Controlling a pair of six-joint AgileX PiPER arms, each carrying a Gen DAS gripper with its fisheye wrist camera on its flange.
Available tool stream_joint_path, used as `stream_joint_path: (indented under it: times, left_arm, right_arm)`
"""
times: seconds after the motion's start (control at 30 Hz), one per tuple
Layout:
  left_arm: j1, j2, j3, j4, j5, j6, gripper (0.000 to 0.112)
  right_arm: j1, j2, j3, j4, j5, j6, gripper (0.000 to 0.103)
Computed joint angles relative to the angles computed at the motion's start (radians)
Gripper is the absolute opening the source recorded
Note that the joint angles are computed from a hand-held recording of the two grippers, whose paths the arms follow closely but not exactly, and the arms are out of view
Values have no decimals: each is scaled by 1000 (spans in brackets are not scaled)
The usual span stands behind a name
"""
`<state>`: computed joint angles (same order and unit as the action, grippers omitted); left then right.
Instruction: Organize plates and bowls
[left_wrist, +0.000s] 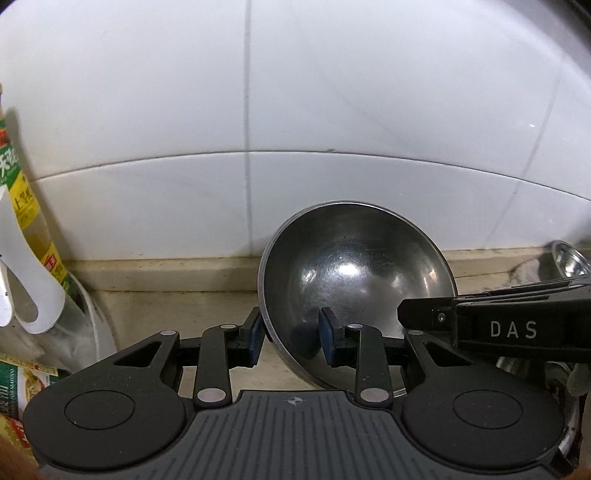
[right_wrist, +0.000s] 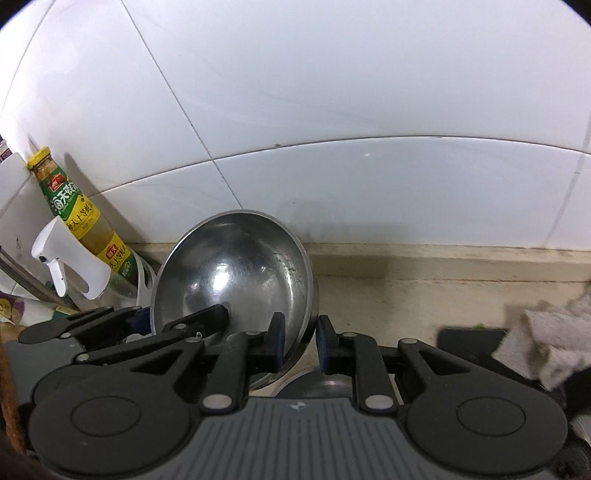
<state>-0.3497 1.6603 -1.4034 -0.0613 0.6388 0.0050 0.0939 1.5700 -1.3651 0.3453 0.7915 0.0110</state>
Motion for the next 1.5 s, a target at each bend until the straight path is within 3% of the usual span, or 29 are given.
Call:
stream_joint_path:
  times: [0.5,1.1,1.5]
  left_arm:
    - [-19,-82,101,-79,-22,135,40]
    - [-78,-192,215,-64,1,149,44]
    - [-118,-170,225,-24,15,116,45]
  right_arm:
    - [10,-168,131,-97,28,109,16]
    - [30,-298,227,-153,96,180,16]
    - [2,-311,256,-138,122,165,16]
